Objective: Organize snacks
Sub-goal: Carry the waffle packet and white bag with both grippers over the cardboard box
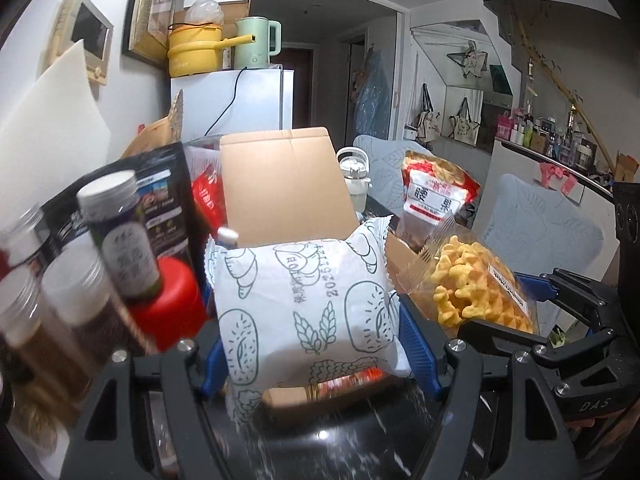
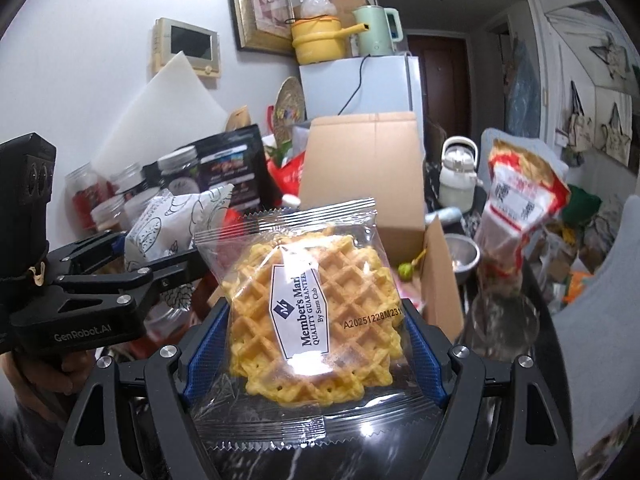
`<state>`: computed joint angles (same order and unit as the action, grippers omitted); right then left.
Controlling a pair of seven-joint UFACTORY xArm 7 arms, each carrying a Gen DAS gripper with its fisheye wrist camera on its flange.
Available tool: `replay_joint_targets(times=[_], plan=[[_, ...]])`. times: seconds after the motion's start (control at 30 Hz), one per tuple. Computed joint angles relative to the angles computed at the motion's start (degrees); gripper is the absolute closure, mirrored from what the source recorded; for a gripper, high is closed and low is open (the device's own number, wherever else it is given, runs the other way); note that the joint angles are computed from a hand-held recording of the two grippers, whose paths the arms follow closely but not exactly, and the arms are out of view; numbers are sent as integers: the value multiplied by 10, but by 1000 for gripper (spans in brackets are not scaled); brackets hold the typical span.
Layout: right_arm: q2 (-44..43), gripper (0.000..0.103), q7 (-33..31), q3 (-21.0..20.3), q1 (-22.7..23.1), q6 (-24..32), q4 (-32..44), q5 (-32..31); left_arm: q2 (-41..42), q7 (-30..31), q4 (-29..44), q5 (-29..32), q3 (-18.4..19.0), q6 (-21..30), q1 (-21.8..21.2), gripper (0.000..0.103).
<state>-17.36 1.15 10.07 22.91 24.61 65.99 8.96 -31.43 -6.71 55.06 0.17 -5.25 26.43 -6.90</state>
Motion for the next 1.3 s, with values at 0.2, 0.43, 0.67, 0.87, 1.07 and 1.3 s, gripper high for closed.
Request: replay_joint_targets(times=[0.2, 0.43, 0.67, 0.87, 1.07, 1.3], plan=[[65, 22, -8, -3, -16, -14, 64, -21, 78, -11, 58, 23, -10, -26, 18, 31], [143, 22, -12, -7, -33, -24, 145, -35, 167, -49, 122, 51, -12, -42, 29, 31], [212, 22, -14, -9, -40, -11, 209, -34, 241, -114, 176, 105, -10, -20, 37, 31], [262, 22, -9, -9, -44, 21, 252, -31, 288, -119, 208, 114, 6, 10, 22, 31], [284, 22, -6, -10, -49, 46, 272, -16, 322, -107, 235, 102, 16, 44, 10, 31], [314, 22, 18, -16, -41, 73, 301, -44, 358, -109, 270, 94, 22, 101, 0, 31]])
